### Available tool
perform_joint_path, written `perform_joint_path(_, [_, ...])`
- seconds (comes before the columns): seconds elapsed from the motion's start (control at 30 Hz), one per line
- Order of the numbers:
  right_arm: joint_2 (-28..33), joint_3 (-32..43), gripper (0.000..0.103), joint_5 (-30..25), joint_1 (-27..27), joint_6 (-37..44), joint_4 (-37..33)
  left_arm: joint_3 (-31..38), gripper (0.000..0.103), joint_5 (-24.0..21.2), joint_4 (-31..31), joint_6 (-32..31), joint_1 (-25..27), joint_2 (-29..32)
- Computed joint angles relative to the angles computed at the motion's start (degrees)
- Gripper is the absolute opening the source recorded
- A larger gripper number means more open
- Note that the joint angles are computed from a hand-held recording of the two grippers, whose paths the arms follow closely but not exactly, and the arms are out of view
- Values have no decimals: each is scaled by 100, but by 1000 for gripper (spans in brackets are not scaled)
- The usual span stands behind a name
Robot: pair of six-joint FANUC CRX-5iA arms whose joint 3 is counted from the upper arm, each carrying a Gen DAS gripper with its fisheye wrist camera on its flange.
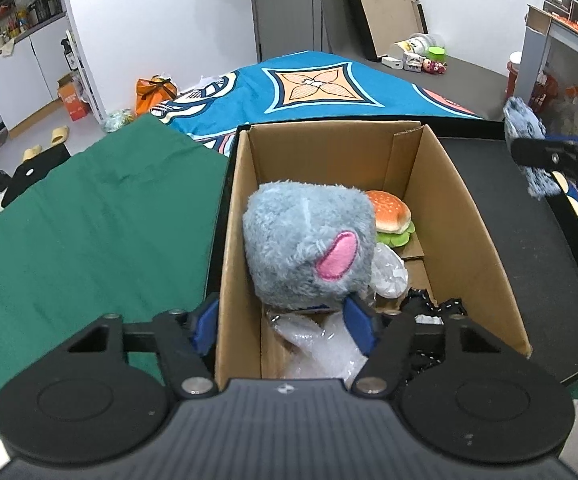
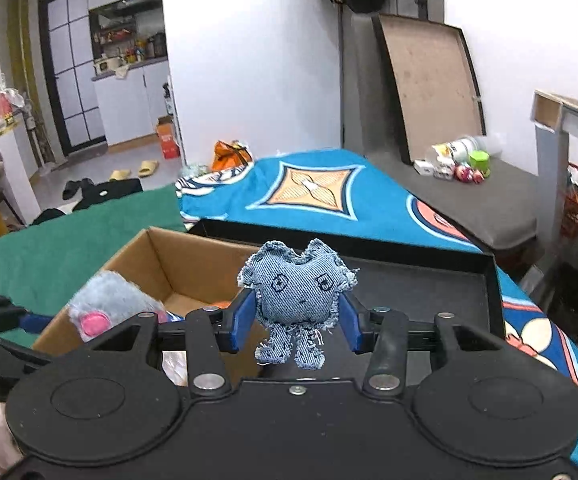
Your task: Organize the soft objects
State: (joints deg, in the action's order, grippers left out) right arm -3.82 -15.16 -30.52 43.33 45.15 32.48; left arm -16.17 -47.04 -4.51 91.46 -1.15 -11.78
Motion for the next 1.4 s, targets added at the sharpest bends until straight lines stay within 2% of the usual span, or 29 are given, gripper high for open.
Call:
perform_joint_path(0.13, [-3, -41, 45, 194, 49, -95, 144, -138, 53, 95, 171, -123, 117, -74])
perform_joint_path(0.27, [77, 74, 45, 210, 118, -25, 95, -157, 33, 52, 186, -53, 211, -74])
perform_joint_path(0.57, [400, 549, 45, 155, 289, 441, -261, -344, 16, 171, 494, -249, 452, -181])
perform_joint_path(0.77, [588, 856, 46, 123, 398, 665, -515, -477, 13, 246, 752, -442, 603, -252])
perform_joint_path(0.83, [641, 958, 51, 97, 441, 761, -639, -513, 13, 268, 829, -507, 638, -267])
perform_joint_path(0.87, [670, 1036, 58, 50, 464, 813, -738, -525, 13, 272, 860, -522, 650, -272])
perform_joint_path(0.9, [701, 1131, 71, -14, 482, 919, -879, -541, 13, 282, 902, -563, 676, -276])
perform_joint_path(0.97, [710, 1165, 85, -33, 507, 975, -906, -567, 13, 296, 933, -595, 692, -287])
perform_joint_path(1.0, [678, 1073, 87, 10, 526, 842, -711, -570, 13, 300, 942, -605, 692, -288])
perform_joint_path(1.27, [521, 1001, 87, -528, 501, 661, -789, -502, 14, 277, 785, -429, 659, -289])
perform_joint_path(1.4, [374, 935, 87, -816, 525, 646, -872, -416, 18, 123, 826, -456, 663, -273])
